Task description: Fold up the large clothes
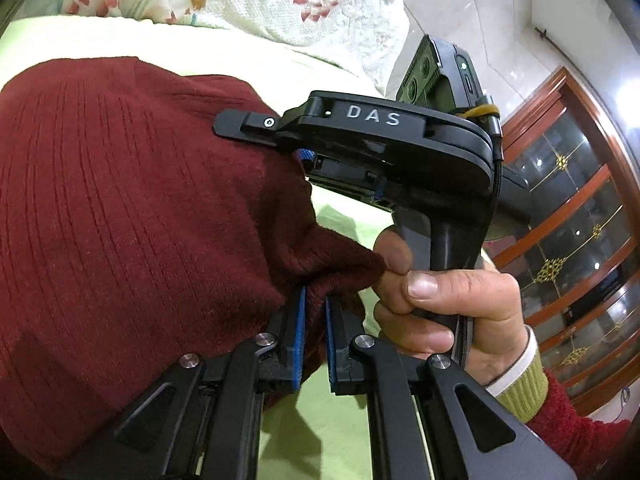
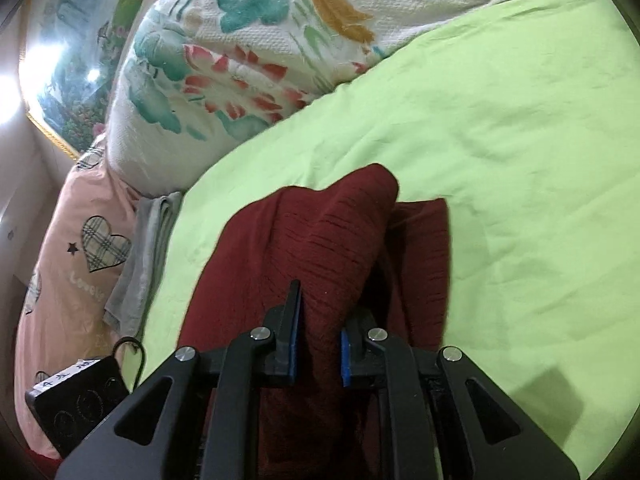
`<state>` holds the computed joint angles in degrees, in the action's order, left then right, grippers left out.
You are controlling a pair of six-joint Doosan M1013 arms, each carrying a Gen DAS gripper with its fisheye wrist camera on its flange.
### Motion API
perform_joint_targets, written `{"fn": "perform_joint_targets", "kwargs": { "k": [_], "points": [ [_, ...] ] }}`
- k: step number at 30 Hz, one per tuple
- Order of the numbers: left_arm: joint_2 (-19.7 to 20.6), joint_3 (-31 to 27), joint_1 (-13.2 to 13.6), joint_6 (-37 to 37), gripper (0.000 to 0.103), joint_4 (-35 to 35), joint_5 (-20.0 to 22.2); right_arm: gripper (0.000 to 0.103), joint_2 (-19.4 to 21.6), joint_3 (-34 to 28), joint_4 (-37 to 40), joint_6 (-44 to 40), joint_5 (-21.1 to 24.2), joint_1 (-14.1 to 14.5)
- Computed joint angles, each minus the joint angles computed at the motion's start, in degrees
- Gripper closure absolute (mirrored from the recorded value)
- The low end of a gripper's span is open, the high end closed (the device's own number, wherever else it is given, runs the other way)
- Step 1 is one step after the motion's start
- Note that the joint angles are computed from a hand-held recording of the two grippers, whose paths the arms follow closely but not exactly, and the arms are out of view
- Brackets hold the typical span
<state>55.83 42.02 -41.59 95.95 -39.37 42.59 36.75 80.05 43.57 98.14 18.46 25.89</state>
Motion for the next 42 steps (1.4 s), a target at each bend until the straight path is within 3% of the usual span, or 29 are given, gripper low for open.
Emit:
{"fn": "perform_joint_targets", "kwargs": {
  "k": [2, 4, 7, 9, 10, 12, 13, 16, 20, 23, 26, 28, 32, 37, 39, 40, 41, 42],
  "points": [
    [0.2, -0.8, -0.4, -2.0, 0.095, 2.1, 0.9, 0.087, 0.5, -0.6, -7.8, 7.0, 1.6, 0.3],
    [-1.6, 2.2, -0.3, 0.4, 0.092, -0.2, -0.3, 0.087, 0.6, -0.2, -7.8, 7.2, 1.5, 0.5],
    [-5.0, 7.8, 0.1, 4.5, 0.061, -4.3, -2.4, 0.082, -0.1, 0.1, -8.4, 7.9, 1.7, 0.6],
    [-8.0, 12.3, 0.4, 5.3, 0.050, -4.5, -5.2, 0.076, -0.6, 0.0, -13.6, 12.7, 2.1, 0.9],
    [-9.3, 14.2, 0.6, 5.2, 0.048, -4.4, -6.4, 0.068, -1.1, 0.2, -16.0, 14.5, 2.1, 1.2],
    [-12.2, 18.6, 1.3, 4.6, 0.030, -4.6, -9.6, 0.046, -1.9, 1.0, -16.8, 15.2, 1.2, 1.4],
    [-13.5, 20.5, 1.6, 3.5, 0.026, -4.0, -11.2, 0.034, -2.4, 1.6, -16.1, 14.5, 0.2, 1.5],
    [-15.4, 23.8, 3.2, 2.4, 0.019, -6.5, -13.6, 0.025, -3.3, 3.0, -15.7, 15.3, -1.0, 1.6],
    [-13.1, 21.8, 6.4, -0.4, 0.019, -9.5, -10.1, 0.025, -3.0, 3.3, -8.5, 10.8, 0.3, 1.1],
    [-9.3, 17.5, 8.1, -4.1, 0.019, -11.2, -4.8, 0.024, -2.5, 3.2, -4.6, 8.2, 1.1, 0.6],
    [-5.8, 13.4, 9.2, -6.9, 0.018, -13.5, -0.6, 0.024, -1.8, 3.1, 2.8, 2.7, 2.1, -0.3],
    [-3.3, 10.6, 9.6, -5.9, 0.017, -16.9, 2.1, 0.024, -1.3, 2.8, 3.1, 3.0, 3.3, -0.8],
    [-1.0, 6.1, 9.1, -7.2, 0.016, -13.6, 4.6, 0.024, -0.6, 3.0, 8.1, -0.8, 4.4, -1.5],
    [3.2, -3.2, 7.5, -11.5, 0.016, -4.6, 10.4, 0.023, 0.3, 2.4, 16.5, -9.2, 5.9, -2.0],
    [3.5, -4.2, 6.8, -12.0, 0.021, -1.7, 11.1, 0.023, 0.9, 1.7, 18.2, -11.7, 7.2, -1.9],
    [3.3, -3.9, 6.7, -11.7, 0.027, -1.3, 10.5, 0.034, 1.2, 1.1, 17.7, -11.8, 7.9, -1.8],
    [2.7, -2.9, 6.6, -11.3, 0.030, -1.3, 9.6, 0.055, 1.4, 0.9, 17.4, -11.4, 8.6, -1.8],
    [2.1, -1.8, 6.6, -10.9, 0.036, -1.3, 8.6, 0.056, 1.5, 1.1, 20.1, -12.4, 9.5, -1.9]
  ]
}}
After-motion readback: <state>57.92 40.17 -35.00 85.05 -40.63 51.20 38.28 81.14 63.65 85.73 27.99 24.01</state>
